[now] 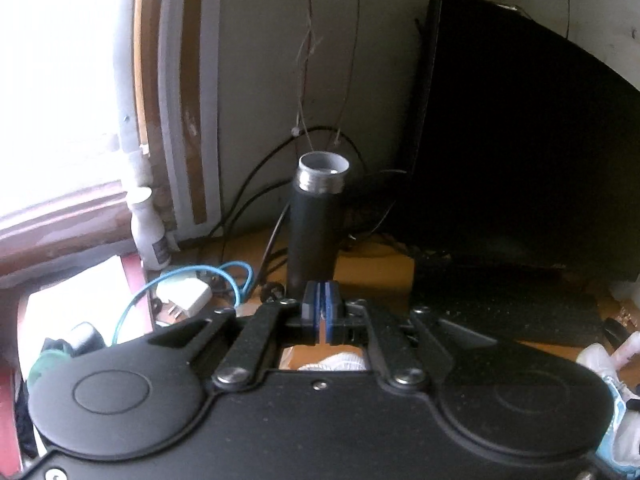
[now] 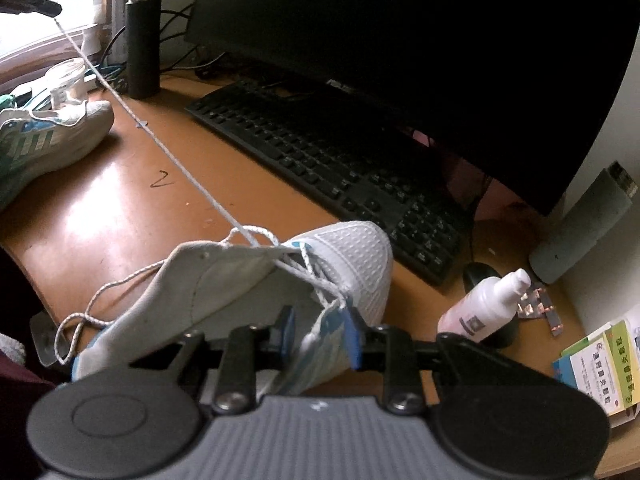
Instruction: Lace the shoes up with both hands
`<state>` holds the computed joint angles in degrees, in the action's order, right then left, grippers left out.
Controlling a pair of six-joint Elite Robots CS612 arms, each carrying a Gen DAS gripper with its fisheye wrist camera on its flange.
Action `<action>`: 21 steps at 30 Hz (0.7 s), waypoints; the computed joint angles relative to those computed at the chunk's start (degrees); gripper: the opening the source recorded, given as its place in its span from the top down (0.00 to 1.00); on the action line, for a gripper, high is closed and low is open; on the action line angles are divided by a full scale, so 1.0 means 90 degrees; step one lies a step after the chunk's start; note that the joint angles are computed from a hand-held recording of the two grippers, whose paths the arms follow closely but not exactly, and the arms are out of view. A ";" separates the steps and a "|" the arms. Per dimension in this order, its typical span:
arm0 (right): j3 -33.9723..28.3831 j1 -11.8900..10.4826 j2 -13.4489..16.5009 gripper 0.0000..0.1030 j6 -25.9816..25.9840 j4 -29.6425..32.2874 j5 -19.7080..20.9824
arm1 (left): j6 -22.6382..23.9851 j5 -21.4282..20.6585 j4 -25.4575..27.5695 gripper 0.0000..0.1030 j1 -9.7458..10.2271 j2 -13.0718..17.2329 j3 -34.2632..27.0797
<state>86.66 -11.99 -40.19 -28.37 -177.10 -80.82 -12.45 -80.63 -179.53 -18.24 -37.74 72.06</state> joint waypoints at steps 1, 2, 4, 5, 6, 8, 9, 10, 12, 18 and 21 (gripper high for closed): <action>-0.0001 0.0004 0.0001 0.73 -0.0013 0.0000 -0.0018 | -0.0036 -0.0086 0.0060 1.00 -0.0013 -0.0002 0.0011; -0.0003 0.0008 0.0002 0.73 -0.0021 0.0000 -0.0035 | -0.0064 -0.0255 0.0089 1.00 -0.0007 0.0002 0.0005; -0.0003 0.0013 -0.0001 0.73 -0.0014 0.0013 -0.0061 | 0.0081 -0.0787 0.0220 1.00 -0.0016 0.0031 -0.0028; 0.0004 0.0023 -0.0006 0.73 -0.0014 0.0002 -0.0106 | 0.0189 -0.1014 0.0353 1.00 -0.0036 0.0066 -0.0074; 0.0016 0.0024 -0.0017 0.73 0.0040 -0.0013 -0.0095 | 0.0300 -0.1238 0.0492 1.00 -0.0057 0.0103 -0.0125; 0.0037 -0.0005 -0.0062 0.73 0.0231 0.0077 0.0119 | 0.0463 -0.1613 0.0784 1.00 -0.0114 0.0197 -0.0241; 0.0052 -0.0010 -0.0079 0.73 0.0295 0.0080 0.0168 | 0.0537 -0.1731 0.0889 1.00 -0.0156 0.0243 -0.0282; 0.0073 -0.0009 -0.0099 0.73 0.0368 0.0060 0.0209 | 0.0644 -0.1861 0.1045 1.00 -0.0210 0.0307 -0.0344; 0.0101 -0.0008 -0.0136 0.73 0.0510 0.0051 0.0318 | 0.0816 -0.2018 0.1295 1.00 -0.0278 0.0378 -0.0404; 0.0060 0.0041 -0.0159 0.73 0.0789 0.0040 0.0593 | 0.1662 -0.1406 0.2268 0.97 -0.0416 0.0473 -0.0495; 0.0004 0.0081 -0.0146 0.73 0.0836 0.0060 0.0677 | 0.1917 -0.0908 0.2111 0.68 -0.0456 0.0439 -0.0394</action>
<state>86.70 -11.27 -41.50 -20.85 -176.56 -74.73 4.80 -88.81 -160.53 -22.35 -33.79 68.52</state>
